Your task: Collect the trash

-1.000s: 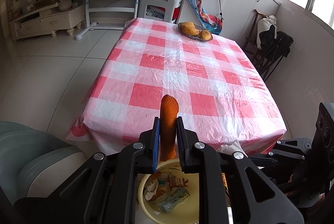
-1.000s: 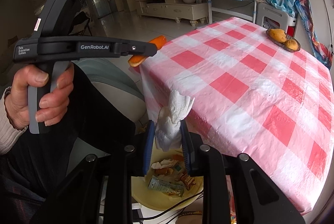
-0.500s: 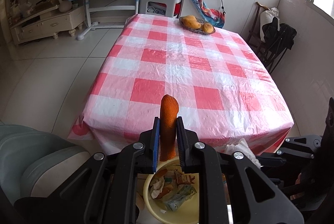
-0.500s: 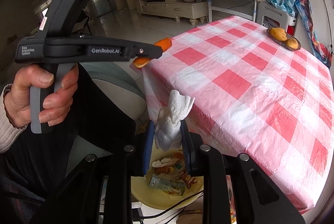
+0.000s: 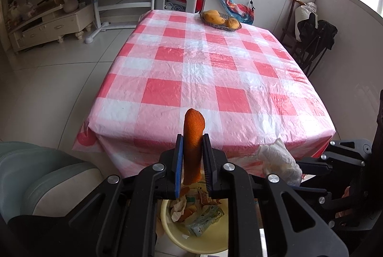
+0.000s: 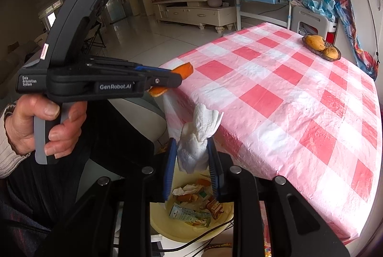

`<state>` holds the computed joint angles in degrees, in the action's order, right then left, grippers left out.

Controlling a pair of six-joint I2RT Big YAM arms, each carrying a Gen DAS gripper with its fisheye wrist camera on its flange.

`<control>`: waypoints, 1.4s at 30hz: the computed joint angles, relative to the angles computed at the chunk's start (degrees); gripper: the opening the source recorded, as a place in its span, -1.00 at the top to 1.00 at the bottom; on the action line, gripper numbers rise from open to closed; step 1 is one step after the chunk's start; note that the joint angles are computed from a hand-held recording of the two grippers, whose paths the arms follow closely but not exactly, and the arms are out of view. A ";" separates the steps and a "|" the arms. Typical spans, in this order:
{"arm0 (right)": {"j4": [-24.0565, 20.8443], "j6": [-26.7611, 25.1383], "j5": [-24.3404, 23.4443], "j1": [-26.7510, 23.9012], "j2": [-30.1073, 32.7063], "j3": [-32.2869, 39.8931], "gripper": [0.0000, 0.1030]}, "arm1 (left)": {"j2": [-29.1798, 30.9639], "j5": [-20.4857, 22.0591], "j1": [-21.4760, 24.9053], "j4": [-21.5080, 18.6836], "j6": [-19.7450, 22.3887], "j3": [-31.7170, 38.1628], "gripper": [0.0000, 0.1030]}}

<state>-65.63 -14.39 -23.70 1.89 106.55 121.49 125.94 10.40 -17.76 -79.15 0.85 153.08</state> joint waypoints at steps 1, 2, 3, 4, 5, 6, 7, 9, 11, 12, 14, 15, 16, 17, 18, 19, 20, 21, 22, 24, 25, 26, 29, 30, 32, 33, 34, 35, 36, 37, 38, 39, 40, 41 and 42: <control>0.03 -0.13 -0.06 0.03 -0.05 -0.04 0.49 | -0.21 -0.12 -0.08 0.10 0.11 -0.48 0.70; 0.06 -0.27 -0.07 0.06 -0.08 -0.07 0.49 | -0.64 -0.22 -0.14 0.40 0.18 -1.28 0.70; 0.03 -0.51 -0.06 0.11 -0.14 -0.12 0.49 | -1.07 -0.33 -0.20 0.72 0.29 -2.10 0.70; -0.02 -0.69 -0.02 0.15 -0.11 -0.07 0.49 | -1.57 -0.48 -0.30 1.11 0.42 -3.10 0.70; -0.11 -1.01 0.07 0.23 -0.16 -0.13 0.49 | -1.87 -0.55 -0.34 1.31 0.52 -3.69 0.70; -0.20 -1.21 0.13 0.25 -0.14 -0.11 0.49 | -2.32 -0.65 -0.40 1.61 0.66 -4.53 0.70; -0.30 -1.38 0.23 0.31 -0.10 -0.06 0.49 | -2.68 -0.79 -0.50 1.86 0.84 -5.27 0.70; -0.53 -1.71 0.30 0.38 -0.05 0.00 0.48 | -3.17 -0.96 -0.62 2.18 1.02 -6.21 0.70; -0.74 -1.93 0.29 0.43 0.07 0.12 0.48 | -3.58 -1.00 -0.67 2.46 1.13 -6.97 0.70; -0.86 -2.01 0.27 0.45 0.11 0.14 0.48 | -3.77 -1.02 -0.68 2.57 1.18 -7.32 0.70; -1.09 -2.16 0.39 0.57 0.25 0.26 0.48 | -3.94 -1.06 -0.71 2.67 1.24 -7.65 0.70; -1.23 -2.29 0.46 0.62 0.29 0.29 0.48 | -4.02 -1.07 -0.73 2.68 1.26 -7.79 0.70; -1.51 -2.49 0.53 0.69 0.39 0.39 0.48 | -4.14 -1.10 -0.77 2.75 1.28 -8.00 0.70; -1.76 -2.59 0.59 0.75 0.57 0.60 0.47 | -4.21 -1.11 -0.78 2.75 1.30 -8.09 0.70; -2.16 -2.76 0.66 0.84 0.79 0.82 0.47 | -4.21 -1.11 -0.78 2.75 1.30 -8.09 0.70; -2.42 -2.89 0.73 0.91 0.88 0.90 0.46 | -4.14 -1.16 -0.83 2.60 1.35 -8.03 0.70; -3.06 -3.20 0.89 1.04 1.21 1.32 0.45 | -4.19 -1.22 -0.87 2.52 1.42 -8.16 0.70; -3.63 -3.53 1.02 1.15 1.45 1.57 0.42 | -4.28 -1.31 -0.92 2.46 1.55 -8.41 0.70; -4.13 -3.84 1.17 1.27 1.65 1.75 0.37 | -4.35 -1.41 -0.99 2.31 1.73 -8.64 0.70; -5.29 -4.43 1.52 1.51 2.16 2.29 0.28 | -4.49 -1.85 -1.24 1.83 2.28 -9.22 0.70; -5.73 -4.73 1.76 1.64 2.33 2.41 0.23 | -4.49 -2.07 -1.36 1.52 2.53 -9.34 0.70; -6.08 -4.87 1.85 1.68 2.36 2.37 0.13 | -4.29 -2.43 -1.53 0.95 2.80 -9.15 0.70; -6.35 -5.11 3.18 1.84 2.41 2.24 -0.10 | -3.70 -3.19 -1.71 -0.34 3.08 -8.35 0.68; -6.17 -4.98 3.43 1.85 2.18 1.89 -0.15 | -3.82 -3.27 -1.66 -0.18 2.92 -8.55 0.66; -5.46 -4.56 4.91 1.91 1.91 1.40 -0.41 | -4.11 -3.18 -1.47 0.29 2.34 -8.87 0.54; -5.21 -4.35 5.59 1.94 1.86 1.32 -0.49 | -4.28 -3.15 -1.36 0.72 1.94 -9.06 0.52; -4.90 -4.17 6.32 1.96 1.80 1.21 -0.62 | -4.51 -3.18 -1.28 1.24 1.54 -9.32 0.44; -4.07 -3.90 7.56 2.00 1.46 0.66 -0.69 | -5.16 -3.43 -1.22 2.48 0.99 -10.17 0.35; -3.43 -3.62 8.44 2.01 1.18 0.27 -0.72 | -5.79 -3.67 -1.19 3.68 0.60 -11.04 0.29; -2.36 -3.12 9.81 2.02 0.73 -0.37 -0.77 | -6.46 -3.91 -1.18 4.96 0.17 -11.96 0.14; -1.14 -2.46 11.52 2.05 0.18 -1.09 -0.81 | -7.50 -4.40 -1.18 6.83 -0.44 -13.43 -0.02; -0.16 -1.88 12.83 2.04 -0.17 -1.58 -0.83 | -8.27 -4.88 -1.21 8.22 -0.85 -14.47 -0.08; 1.63 -0.67 15.01 2.03 -1.11 -2.75 -0.85 | -9.12 -5.26 -1.23 9.65 -1.20 -15.67 -0.15; 2.97 0.15 16.37 2.01 -1.78 -3.66 -0.85 | -10.12 -5.55 -1.24 11.31 -1.66 -17.01 -0.21; 4.91 1.33 18.29 2.03 -2.84 -5.04 -0.85 | -10.97 -5.83 -1.30 12.65 -2.10 -18.14 -0.25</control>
<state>-60.73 -13.06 -5.41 3.92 103.70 116.46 114.97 4.56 -19.05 -66.50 -1.25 134.94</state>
